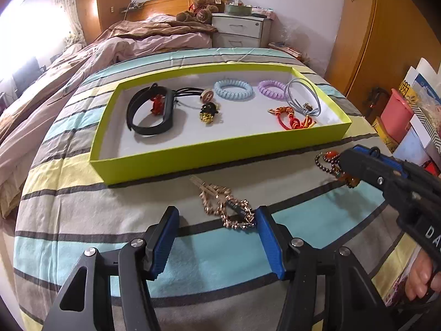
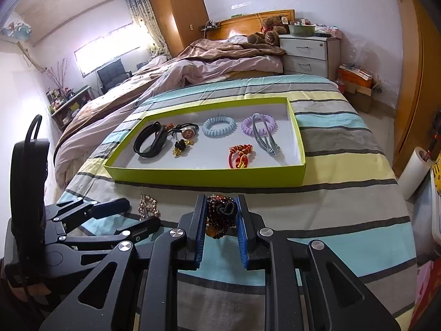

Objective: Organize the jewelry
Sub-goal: 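Grasp the dark beaded ball with the right tool while the left grasps the gold hairpin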

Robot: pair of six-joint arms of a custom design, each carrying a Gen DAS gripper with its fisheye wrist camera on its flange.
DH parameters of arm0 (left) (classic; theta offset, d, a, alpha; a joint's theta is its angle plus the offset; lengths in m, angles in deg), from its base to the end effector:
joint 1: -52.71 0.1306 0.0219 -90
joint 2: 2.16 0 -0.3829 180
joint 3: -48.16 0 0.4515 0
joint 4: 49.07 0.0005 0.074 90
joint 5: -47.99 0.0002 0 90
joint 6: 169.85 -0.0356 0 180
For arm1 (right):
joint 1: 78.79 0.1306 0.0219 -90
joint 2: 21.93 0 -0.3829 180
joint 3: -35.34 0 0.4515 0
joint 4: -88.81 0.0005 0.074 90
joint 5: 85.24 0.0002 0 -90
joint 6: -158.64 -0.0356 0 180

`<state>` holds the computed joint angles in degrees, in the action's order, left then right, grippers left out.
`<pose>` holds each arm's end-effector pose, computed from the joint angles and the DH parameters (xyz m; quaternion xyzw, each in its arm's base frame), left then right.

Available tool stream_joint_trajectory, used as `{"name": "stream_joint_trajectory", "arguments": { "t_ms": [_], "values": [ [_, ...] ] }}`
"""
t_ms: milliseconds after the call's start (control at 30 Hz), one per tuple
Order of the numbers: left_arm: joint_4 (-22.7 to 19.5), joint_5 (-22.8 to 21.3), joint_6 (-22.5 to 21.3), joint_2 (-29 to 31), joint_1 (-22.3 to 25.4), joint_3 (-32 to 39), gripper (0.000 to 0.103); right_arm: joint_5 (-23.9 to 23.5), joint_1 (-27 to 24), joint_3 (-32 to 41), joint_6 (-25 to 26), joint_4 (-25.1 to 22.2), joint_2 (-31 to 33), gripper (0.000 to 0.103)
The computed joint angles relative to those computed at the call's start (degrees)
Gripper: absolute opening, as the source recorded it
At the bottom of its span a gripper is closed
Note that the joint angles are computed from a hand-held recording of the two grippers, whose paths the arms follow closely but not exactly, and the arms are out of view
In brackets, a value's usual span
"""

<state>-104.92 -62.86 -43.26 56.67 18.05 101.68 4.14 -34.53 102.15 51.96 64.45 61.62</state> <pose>0.2741 -0.1747 0.3224 -0.0611 0.9516 -0.0002 0.3012 0.3537 0.3445 0.3088 -0.2192 0.8835 0.2141 0.3542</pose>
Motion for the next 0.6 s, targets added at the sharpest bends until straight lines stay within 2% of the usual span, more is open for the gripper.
{"name": "stream_joint_trajectory", "arguments": {
  "t_ms": [400, 600],
  "values": [
    [-2.8, -0.1, 2.1, -6.4, 2.4, -3.1, 0.057, -0.3, 1.0, -0.2, -0.5, 0.3, 0.0, 0.021],
    [0.0, 2.4, 0.0, -7.1, 3.6, -3.8, 0.057, -0.7, 1.1, -0.1, -0.8, 0.6, 0.3, 0.021]
  ]
}}
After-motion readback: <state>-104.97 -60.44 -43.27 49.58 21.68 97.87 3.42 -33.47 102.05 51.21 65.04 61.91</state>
